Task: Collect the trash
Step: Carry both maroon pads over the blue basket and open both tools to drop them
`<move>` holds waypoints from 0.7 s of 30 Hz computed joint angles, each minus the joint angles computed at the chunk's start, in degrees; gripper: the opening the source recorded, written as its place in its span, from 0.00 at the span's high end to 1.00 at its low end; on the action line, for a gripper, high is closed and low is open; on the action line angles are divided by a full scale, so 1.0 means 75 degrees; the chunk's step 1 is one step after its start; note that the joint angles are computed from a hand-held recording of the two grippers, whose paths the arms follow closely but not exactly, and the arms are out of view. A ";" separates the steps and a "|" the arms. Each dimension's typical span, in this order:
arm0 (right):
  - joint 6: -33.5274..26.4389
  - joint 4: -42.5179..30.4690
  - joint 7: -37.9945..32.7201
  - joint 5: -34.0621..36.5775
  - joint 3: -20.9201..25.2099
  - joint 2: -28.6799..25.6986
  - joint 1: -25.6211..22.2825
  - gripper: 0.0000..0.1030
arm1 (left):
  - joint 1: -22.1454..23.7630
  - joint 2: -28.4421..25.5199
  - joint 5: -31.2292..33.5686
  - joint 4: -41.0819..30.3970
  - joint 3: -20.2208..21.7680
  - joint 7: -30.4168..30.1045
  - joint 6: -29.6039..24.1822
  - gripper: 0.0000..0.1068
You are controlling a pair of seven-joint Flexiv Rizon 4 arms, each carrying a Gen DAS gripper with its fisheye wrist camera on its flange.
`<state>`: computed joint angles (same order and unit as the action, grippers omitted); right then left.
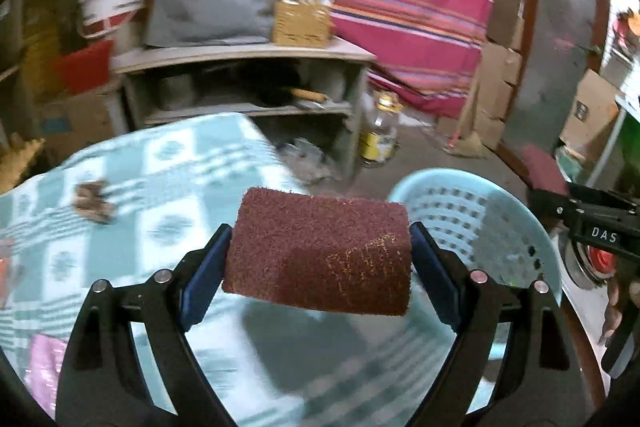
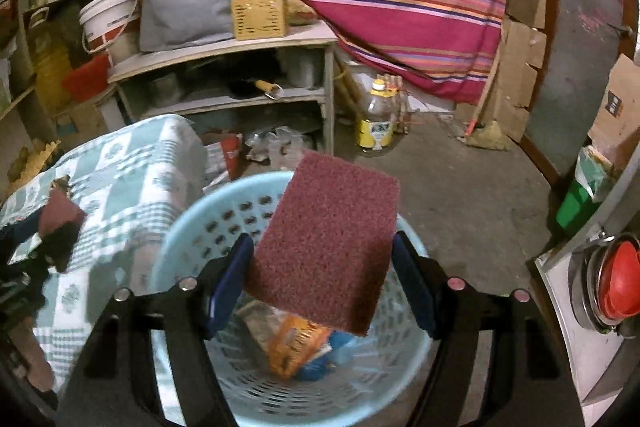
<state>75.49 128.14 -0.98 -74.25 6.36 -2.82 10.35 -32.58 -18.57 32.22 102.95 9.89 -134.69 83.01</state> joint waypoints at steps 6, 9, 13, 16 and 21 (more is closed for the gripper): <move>0.0699 0.0303 0.0687 -0.0708 -0.0250 0.0130 -0.0529 0.32 | -0.0368 -0.0804 -0.0269 -0.0918 -0.0267 0.0307 -0.0263 0.21; 0.0876 0.0358 0.0842 -0.0834 -0.0290 0.0110 -0.0713 0.32 | -0.0421 -0.1099 -0.0640 -0.1241 -0.0402 0.0662 -0.0265 0.21; 0.0807 0.0481 0.0818 -0.0772 -0.0255 0.0224 -0.0841 0.32 | -0.0479 -0.1315 -0.1070 -0.1529 -0.0463 0.1158 -0.0326 0.20; 0.0948 0.0501 0.0914 -0.0887 -0.0279 0.0246 -0.0946 0.32 | -0.0524 -0.1398 -0.1345 -0.1667 -0.0449 0.1430 -0.0365 0.20; 0.0965 0.0475 0.0745 -0.0793 -0.0233 0.0197 -0.0944 0.32 | -0.0647 -0.1385 -0.1609 -0.1685 -0.0278 0.1582 -0.0237 0.10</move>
